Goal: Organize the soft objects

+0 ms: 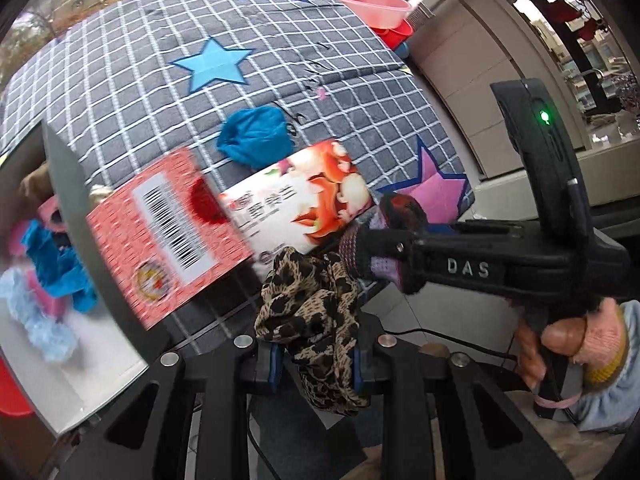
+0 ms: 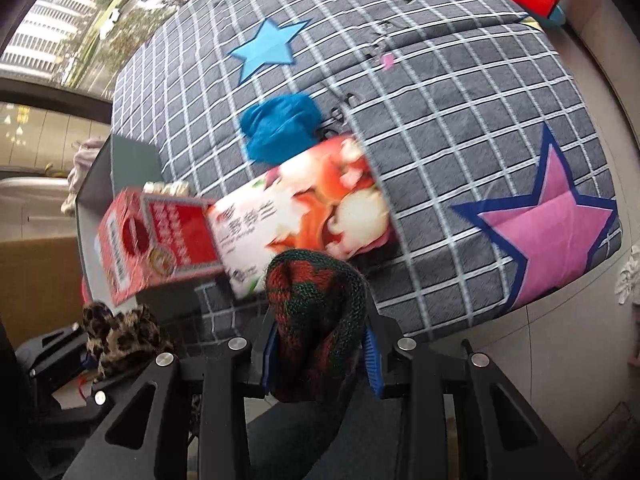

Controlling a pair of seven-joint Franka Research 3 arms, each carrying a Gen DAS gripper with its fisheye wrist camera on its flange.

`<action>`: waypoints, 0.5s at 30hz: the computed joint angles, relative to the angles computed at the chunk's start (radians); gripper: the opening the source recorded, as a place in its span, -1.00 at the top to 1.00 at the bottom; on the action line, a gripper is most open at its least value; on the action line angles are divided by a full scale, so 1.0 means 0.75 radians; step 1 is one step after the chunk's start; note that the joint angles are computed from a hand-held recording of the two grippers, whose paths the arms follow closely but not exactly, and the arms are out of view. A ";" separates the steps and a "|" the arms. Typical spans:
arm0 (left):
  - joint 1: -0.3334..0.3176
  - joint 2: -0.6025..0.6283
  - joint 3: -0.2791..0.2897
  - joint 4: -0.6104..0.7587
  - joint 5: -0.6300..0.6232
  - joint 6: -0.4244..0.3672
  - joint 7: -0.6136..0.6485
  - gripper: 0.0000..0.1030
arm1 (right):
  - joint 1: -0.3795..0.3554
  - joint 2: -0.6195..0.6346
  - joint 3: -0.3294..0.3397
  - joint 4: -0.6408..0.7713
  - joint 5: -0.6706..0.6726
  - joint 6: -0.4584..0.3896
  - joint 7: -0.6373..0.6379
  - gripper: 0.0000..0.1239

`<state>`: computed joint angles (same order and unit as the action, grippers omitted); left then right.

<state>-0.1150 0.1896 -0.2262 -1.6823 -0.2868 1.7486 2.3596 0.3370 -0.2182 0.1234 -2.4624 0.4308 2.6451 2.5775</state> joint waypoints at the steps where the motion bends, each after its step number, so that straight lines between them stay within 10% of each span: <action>1: 0.007 -0.007 0.005 -0.008 -0.005 0.007 0.003 0.46 | 0.005 0.013 0.003 0.019 -0.004 -0.008 -0.006 0.42; 15: 0.071 -0.072 0.051 -0.070 -0.069 0.091 0.032 0.46 | 0.054 0.133 0.020 0.208 -0.047 -0.068 -0.086 0.42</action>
